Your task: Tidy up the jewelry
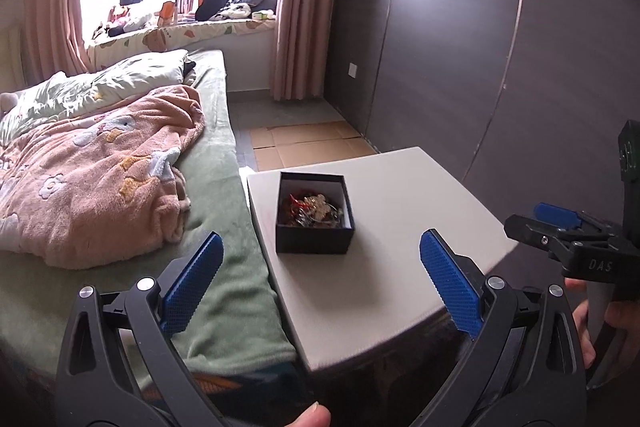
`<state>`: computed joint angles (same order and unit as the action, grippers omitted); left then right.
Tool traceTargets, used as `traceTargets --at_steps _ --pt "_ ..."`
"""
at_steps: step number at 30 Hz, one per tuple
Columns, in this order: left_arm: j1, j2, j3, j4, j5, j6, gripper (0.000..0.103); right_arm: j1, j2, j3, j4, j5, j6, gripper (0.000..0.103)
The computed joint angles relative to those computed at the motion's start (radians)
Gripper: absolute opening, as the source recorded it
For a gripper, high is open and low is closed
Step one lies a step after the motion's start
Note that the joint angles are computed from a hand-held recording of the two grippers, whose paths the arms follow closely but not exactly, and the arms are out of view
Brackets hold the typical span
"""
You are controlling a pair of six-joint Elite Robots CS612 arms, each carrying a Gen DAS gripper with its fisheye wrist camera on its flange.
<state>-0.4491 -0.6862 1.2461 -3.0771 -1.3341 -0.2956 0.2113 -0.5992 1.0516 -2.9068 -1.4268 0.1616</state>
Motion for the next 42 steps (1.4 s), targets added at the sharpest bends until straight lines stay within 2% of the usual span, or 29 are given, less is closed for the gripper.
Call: traceTargets --at_steps 6,10,29,32,42 --pt "-0.012 -0.024 0.054 -0.041 0.016 -0.01 0.098 0.001 -0.04 0.079 -0.093 -0.014 -0.004 0.096" --pt "-0.017 -0.033 0.074 -0.06 0.034 -0.015 0.098 -0.002 -0.05 0.099 -0.12 0.008 0.009 0.096" --pt "-0.026 -0.043 0.089 -0.082 0.067 -0.017 0.098 0.0 -0.062 0.124 -0.155 0.0 0.016 0.096" --pt "-0.03 -0.046 0.092 -0.082 0.098 -0.026 0.098 -0.001 -0.064 0.126 -0.156 0.001 0.019 0.096" --pt "-0.03 -0.05 0.095 -0.082 0.103 -0.024 0.098 -0.005 -0.069 0.134 -0.154 0.004 0.041 0.096"
